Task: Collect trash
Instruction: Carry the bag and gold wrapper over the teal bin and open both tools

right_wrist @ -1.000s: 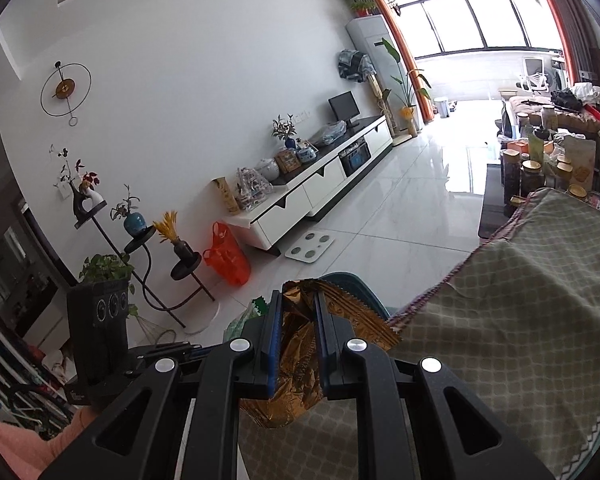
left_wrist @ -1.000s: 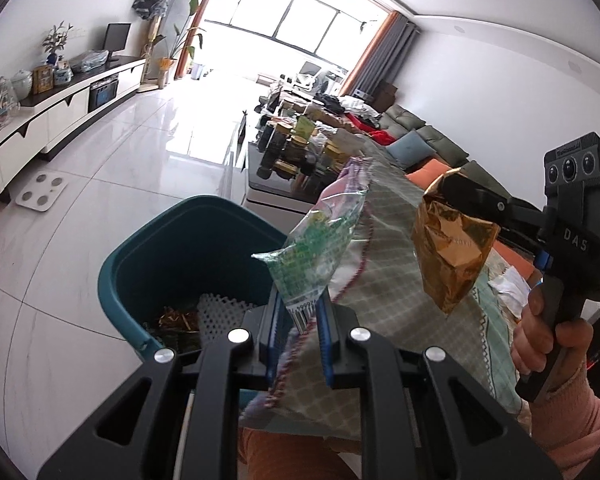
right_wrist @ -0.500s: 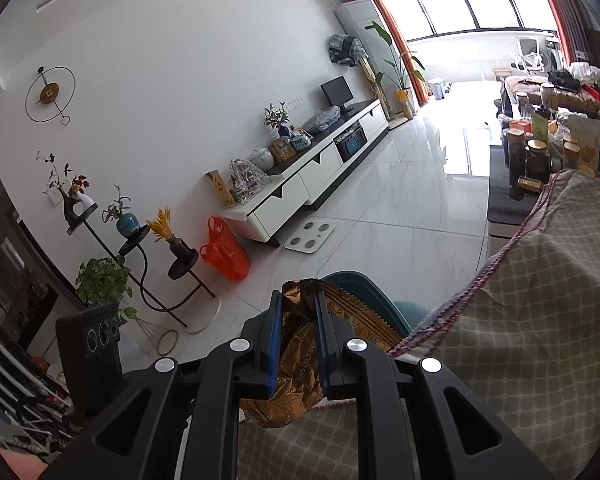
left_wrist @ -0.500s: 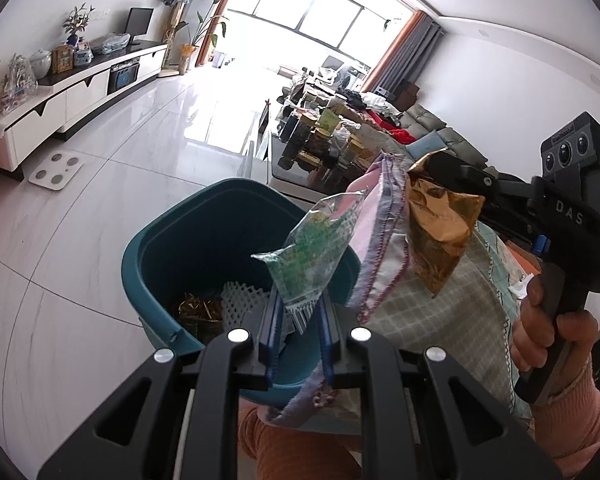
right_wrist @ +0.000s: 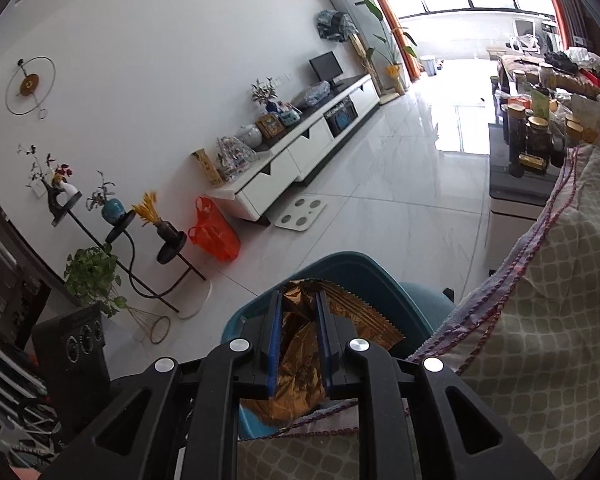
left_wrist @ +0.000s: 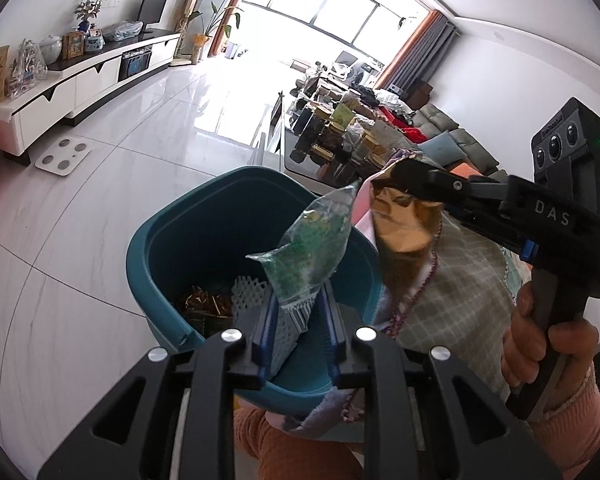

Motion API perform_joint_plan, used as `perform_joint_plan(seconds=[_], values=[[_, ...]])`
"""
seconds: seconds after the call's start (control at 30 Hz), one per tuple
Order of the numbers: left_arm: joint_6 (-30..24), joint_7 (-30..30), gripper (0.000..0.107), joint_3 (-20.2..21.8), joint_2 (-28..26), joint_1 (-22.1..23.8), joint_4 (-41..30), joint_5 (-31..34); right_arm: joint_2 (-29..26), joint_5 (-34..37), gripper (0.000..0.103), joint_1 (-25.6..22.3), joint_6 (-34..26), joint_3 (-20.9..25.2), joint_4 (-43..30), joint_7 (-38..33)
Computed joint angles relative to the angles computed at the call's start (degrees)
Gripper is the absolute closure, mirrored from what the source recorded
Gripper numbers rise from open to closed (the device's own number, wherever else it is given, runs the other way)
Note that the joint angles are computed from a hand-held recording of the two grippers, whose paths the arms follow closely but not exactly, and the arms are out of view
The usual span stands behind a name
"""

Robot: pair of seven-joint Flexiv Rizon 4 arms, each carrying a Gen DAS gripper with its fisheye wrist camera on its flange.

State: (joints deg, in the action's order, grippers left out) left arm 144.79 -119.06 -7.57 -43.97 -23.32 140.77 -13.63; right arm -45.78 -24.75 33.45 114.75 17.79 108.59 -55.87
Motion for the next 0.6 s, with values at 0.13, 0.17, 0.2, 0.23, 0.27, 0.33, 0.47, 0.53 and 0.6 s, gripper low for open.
perform_joint_plan(seconds=[0.13, 0.17, 0.2, 0.23, 0.27, 0.33, 0.47, 0.53, 0.6], values=[[-1.94, 0.77, 0.08, 0.14, 0.1, -0.37, -0.71, -1.15, -0.43, 0.07, 0.085, -0.26, -1.6, 0.31, -0.62, 0.74], [-2.19, 0.56, 0.074, -0.02, -0.08, 0.05, -0.99, -0.75, -0.49, 0.15, 0.081, -0.23, -1.83, 0.26, -0.65, 0.77], [-2.58, 0.42, 0.072, 0.01, -0.11, 0.06, -1.1, -1.08, -0.53, 0.14, 0.08, -0.34, -2.04, 0.33, -0.66, 0.79], [-2.61, 0.34, 0.071, 0.11, -0.3, 0.28, -1.26, -0.91, -0.45, 0.28, 0.08, -0.34, -2.08, 0.29, -0.52, 0.77], [-2.63, 0.21, 0.071, 0.09, -0.39, 0.36, -1.41, -0.83, -0.42, 0.28, 0.079, -0.45, -2.0, 0.38, -0.37, 0.7], [-2.77, -0.28, 0.07, -0.15, -0.68, 0.98, -1.77, -0.16, -0.19, 0.46, 0.075, -0.65, -1.77, 0.44, 0.12, 0.63], [-2.12, -0.46, 0.069, 0.01, -0.83, 0.6, -1.96, -0.09, 0.66, 0.85, 0.07, -0.9, -0.5, 0.26, 1.72, 0.22], [-0.9, -0.3, 0.069, 0.29, -0.54, -0.23, -1.72, -0.55, 1.38, 1.12, 0.067, -0.87, 0.47, -0.12, 2.97, -0.29], [0.55, 0.32, 0.064, 0.63, -0.16, -1.4, -1.52, -1.29, 2.33, 1.89, 0.063, -0.35, 1.58, -0.92, 4.33, -0.97]])
